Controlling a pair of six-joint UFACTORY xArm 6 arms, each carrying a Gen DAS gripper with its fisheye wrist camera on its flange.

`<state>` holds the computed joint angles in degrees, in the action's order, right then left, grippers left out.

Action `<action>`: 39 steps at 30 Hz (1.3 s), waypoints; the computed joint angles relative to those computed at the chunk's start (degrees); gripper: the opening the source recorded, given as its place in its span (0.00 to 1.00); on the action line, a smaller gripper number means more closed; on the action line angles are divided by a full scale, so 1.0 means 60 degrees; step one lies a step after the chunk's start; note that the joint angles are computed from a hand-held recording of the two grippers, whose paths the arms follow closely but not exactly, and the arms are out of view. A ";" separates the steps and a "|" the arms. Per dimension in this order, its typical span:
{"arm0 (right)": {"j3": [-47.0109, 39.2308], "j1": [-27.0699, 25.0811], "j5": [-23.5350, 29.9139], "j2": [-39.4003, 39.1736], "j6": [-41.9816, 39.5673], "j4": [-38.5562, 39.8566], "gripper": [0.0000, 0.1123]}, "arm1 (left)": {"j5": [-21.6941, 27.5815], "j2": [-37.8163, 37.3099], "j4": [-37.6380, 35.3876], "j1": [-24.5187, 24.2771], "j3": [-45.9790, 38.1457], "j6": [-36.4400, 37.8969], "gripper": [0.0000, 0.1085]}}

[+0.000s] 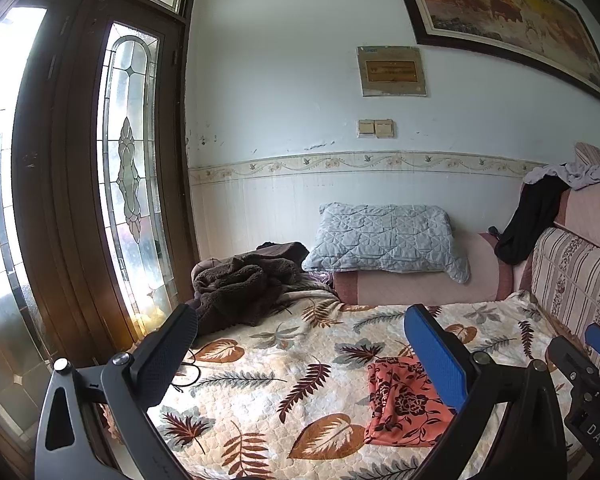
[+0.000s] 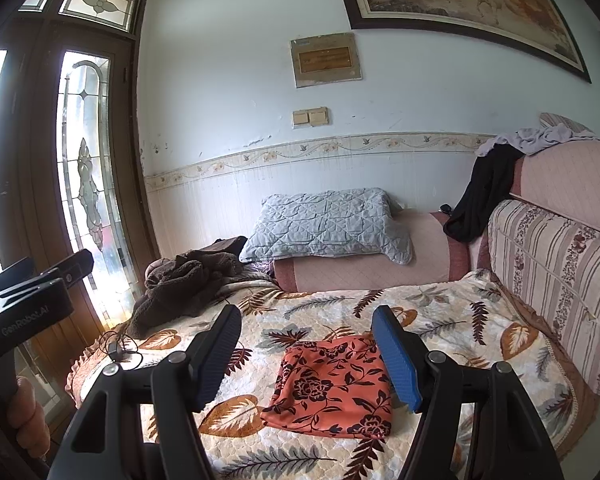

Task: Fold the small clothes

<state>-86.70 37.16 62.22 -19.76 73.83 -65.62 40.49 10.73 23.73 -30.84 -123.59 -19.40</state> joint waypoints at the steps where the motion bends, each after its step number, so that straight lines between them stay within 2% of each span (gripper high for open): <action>1: 0.0018 -0.0006 -0.0021 -0.0006 0.0022 -0.0017 0.64 | 0.0014 0.0029 -0.0011 0.0002 -0.0040 0.0020 0.95; 15: -0.0249 -0.0397 -0.0286 0.0320 -0.0331 0.0255 0.64 | 0.0243 0.0639 -0.0321 0.0024 -0.0817 0.0308 0.95; 27: -0.0665 -0.0450 -0.0053 0.0713 -0.0445 0.0043 0.64 | 0.0353 0.1192 -0.0597 0.0036 -0.1421 0.0518 0.95; 35: -0.0817 -0.0717 -0.0247 0.0952 -0.0682 0.0333 0.64 | 0.0355 0.1313 -0.0696 0.0076 -0.1502 0.0527 0.95; 39: -0.0996 -0.1031 -0.0523 0.1186 -0.0931 0.0631 0.64 | 0.0559 0.1737 -0.0868 0.0095 -0.2030 0.0603 0.95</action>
